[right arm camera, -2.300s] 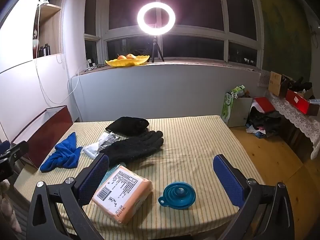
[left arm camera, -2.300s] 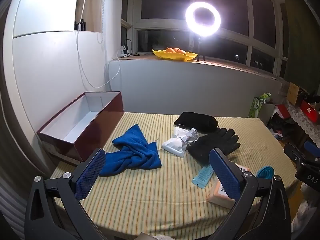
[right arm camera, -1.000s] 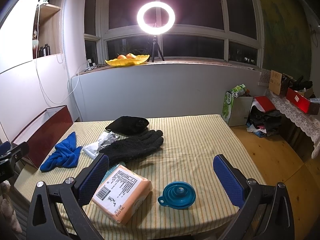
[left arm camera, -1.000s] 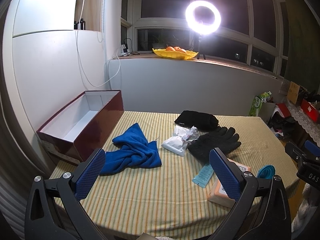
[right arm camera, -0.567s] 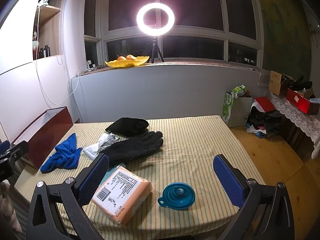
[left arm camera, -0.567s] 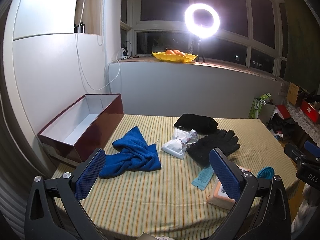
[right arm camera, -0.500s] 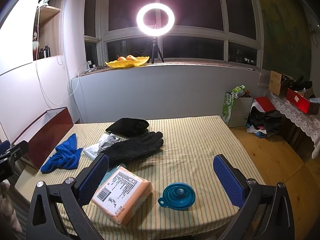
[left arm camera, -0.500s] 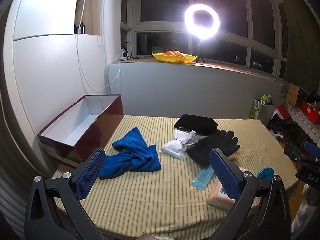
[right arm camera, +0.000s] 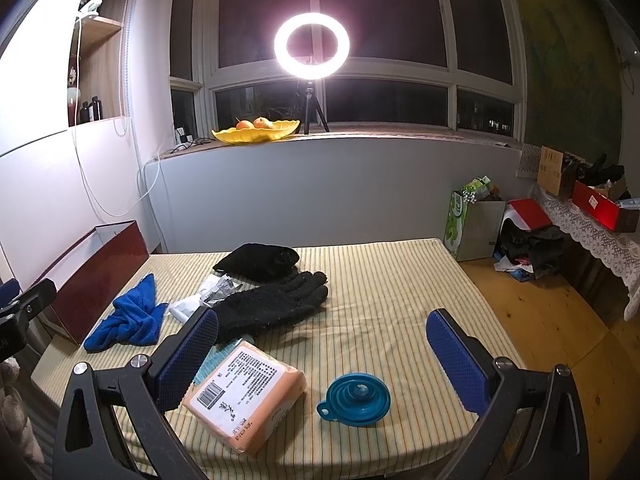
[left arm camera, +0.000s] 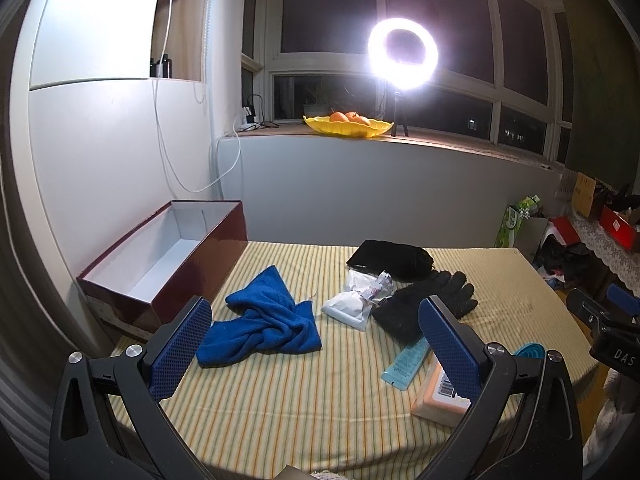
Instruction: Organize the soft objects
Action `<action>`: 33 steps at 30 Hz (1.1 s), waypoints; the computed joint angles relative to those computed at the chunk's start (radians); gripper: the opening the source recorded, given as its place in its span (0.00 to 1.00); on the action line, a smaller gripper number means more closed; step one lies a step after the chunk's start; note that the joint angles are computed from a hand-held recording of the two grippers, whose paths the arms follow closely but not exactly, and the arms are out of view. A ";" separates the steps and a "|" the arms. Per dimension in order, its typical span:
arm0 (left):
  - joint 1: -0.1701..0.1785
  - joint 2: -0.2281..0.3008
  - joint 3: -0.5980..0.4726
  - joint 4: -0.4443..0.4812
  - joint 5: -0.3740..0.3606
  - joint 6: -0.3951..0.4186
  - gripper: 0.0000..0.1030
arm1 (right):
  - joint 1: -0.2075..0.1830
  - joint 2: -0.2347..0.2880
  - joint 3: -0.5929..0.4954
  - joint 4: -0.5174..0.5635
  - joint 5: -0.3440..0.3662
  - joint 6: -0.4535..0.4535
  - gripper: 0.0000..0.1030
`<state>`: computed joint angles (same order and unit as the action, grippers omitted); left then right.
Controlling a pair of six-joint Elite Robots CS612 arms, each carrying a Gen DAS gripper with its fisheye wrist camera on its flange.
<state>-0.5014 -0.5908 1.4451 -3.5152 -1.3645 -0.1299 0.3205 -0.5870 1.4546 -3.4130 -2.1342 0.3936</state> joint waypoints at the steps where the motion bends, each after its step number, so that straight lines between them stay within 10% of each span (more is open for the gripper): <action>1: 0.000 0.000 -0.001 0.000 -0.001 0.001 1.00 | 0.000 0.000 0.000 -0.001 0.001 0.000 1.00; 33: 0.029 0.001 -0.019 0.138 -0.067 -0.015 1.00 | -0.037 -0.024 0.043 0.017 0.097 0.022 1.00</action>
